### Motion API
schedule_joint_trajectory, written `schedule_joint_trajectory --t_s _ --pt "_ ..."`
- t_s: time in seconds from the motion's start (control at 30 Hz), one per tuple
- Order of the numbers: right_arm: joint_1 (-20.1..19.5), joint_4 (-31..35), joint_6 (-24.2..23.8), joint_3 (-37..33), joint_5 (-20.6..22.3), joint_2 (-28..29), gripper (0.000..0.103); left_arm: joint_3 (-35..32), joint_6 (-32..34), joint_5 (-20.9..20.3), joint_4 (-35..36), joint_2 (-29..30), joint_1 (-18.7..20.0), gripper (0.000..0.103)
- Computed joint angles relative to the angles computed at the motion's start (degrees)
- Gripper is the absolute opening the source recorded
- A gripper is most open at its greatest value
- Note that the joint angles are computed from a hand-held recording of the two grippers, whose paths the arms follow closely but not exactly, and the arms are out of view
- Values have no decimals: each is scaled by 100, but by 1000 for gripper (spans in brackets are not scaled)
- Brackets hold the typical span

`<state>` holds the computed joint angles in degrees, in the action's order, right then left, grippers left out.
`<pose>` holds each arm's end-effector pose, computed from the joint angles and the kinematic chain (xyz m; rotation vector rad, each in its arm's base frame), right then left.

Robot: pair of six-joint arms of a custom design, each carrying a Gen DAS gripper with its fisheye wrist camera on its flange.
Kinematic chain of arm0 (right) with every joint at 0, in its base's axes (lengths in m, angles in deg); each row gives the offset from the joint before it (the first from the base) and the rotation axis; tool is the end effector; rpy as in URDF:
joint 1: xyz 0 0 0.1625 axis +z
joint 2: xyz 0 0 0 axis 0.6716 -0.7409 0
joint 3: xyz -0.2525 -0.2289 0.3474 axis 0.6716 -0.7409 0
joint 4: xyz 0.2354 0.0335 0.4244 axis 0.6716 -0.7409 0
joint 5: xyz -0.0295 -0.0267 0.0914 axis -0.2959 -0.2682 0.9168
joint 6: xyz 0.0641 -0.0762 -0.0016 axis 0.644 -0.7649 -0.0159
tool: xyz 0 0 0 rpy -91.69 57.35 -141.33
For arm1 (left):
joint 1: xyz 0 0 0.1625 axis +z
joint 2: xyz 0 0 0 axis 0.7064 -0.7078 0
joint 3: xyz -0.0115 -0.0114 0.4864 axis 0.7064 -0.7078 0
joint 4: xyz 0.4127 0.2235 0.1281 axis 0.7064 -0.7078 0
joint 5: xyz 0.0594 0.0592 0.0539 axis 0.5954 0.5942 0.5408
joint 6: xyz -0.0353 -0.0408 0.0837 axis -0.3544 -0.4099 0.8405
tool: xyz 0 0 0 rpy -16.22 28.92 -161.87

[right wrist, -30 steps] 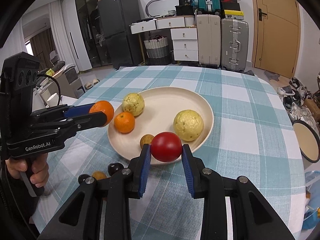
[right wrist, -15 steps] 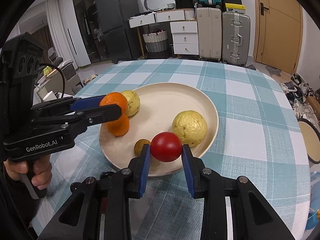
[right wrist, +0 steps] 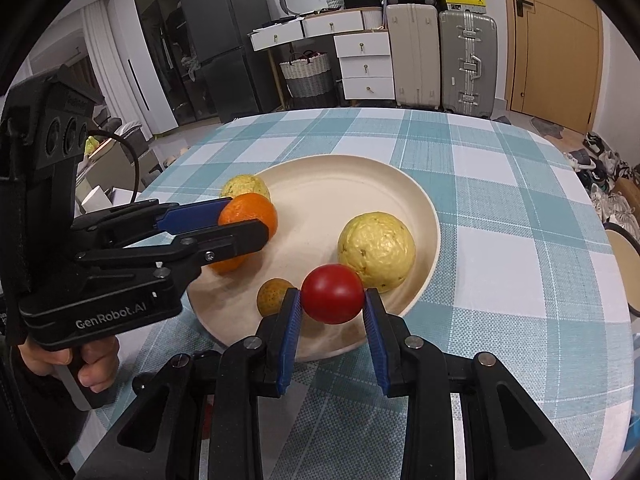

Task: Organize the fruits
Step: 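Lift the orange and tomato and carry them over the cream plate, then lower the orange and tomato onto the plate and open both tools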

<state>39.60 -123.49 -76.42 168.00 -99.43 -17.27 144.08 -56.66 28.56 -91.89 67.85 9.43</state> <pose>0.0061 -0.7490 0.3090 0.6717 -2.4907 0.7164 -0.3735 -0.8377 -0.0462 0.8548 2.4791 -0.7774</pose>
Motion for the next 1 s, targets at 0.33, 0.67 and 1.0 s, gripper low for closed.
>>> schedule_joint_trajectory --t_s 0.33,0.67,1.0 --pt "53 -208 -209 -32 -225 128 32 -172 97 75 148 141 15 37" --pt "51 -344 -348 178 -111 -33 51 -69 70 44 123 57 0 39" --pt "-28 -552 -219 548 123 -415 89 754 144 423 -714 -416 -200 88"
